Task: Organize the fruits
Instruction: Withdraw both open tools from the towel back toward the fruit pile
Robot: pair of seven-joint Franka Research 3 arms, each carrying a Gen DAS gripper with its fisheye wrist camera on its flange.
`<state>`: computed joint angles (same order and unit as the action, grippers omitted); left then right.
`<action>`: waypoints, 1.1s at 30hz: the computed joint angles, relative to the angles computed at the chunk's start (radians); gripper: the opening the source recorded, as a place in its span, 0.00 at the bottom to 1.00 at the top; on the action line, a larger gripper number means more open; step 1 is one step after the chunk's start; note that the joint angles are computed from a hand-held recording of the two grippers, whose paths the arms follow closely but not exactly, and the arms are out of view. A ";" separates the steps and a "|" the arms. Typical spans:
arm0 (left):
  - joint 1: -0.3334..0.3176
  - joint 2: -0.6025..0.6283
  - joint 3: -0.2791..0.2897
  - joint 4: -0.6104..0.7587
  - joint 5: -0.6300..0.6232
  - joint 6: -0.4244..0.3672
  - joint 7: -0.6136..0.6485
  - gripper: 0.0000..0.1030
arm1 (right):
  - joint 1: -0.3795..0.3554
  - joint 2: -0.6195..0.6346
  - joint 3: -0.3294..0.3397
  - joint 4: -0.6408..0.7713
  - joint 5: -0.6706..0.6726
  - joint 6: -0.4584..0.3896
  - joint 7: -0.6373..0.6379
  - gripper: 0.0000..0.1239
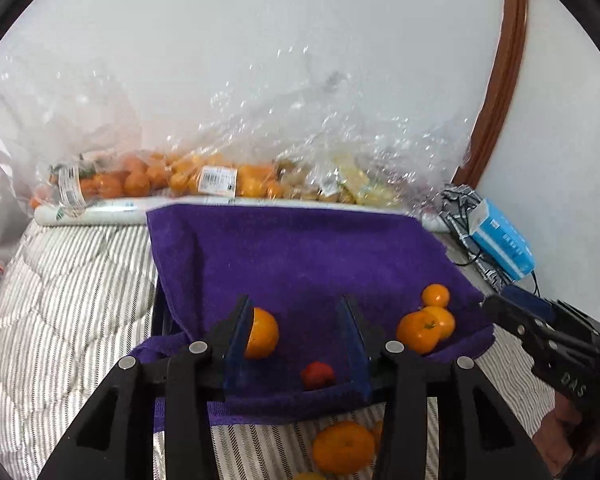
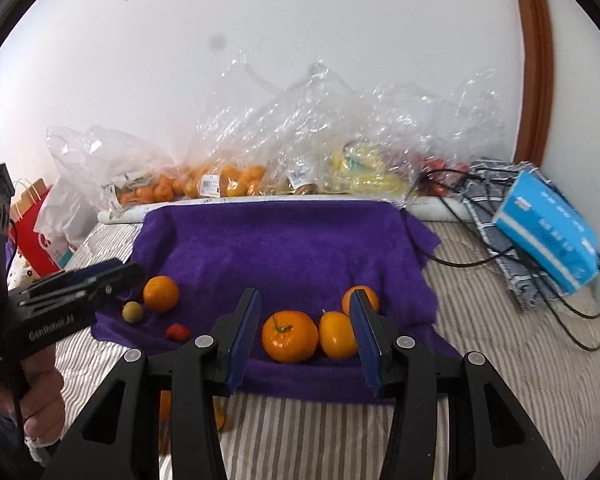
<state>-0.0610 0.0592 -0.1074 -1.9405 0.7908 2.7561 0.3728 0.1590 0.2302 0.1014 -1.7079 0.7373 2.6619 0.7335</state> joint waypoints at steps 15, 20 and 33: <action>0.014 -0.200 -0.067 -0.160 0.057 -0.153 -0.084 0.41 | 0.022 -0.185 -0.047 -0.195 0.025 -0.044 -0.023 0.37; 0.030 -0.268 -0.079 -0.244 0.032 -0.181 -0.116 0.41 | 0.038 -0.243 -0.054 -0.268 0.099 -0.040 -0.114 0.37; 0.061 -0.370 -0.088 -0.387 -0.068 -0.167 -0.096 0.41 | 0.088 -0.274 -0.061 -0.357 0.091 -0.039 -0.161 0.32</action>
<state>0.0002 -0.3106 -0.1958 -2.3280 0.7229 2.5894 0.2770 0.2473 -0.0435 0.0401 -2.0651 0.8286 2.6229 0.5726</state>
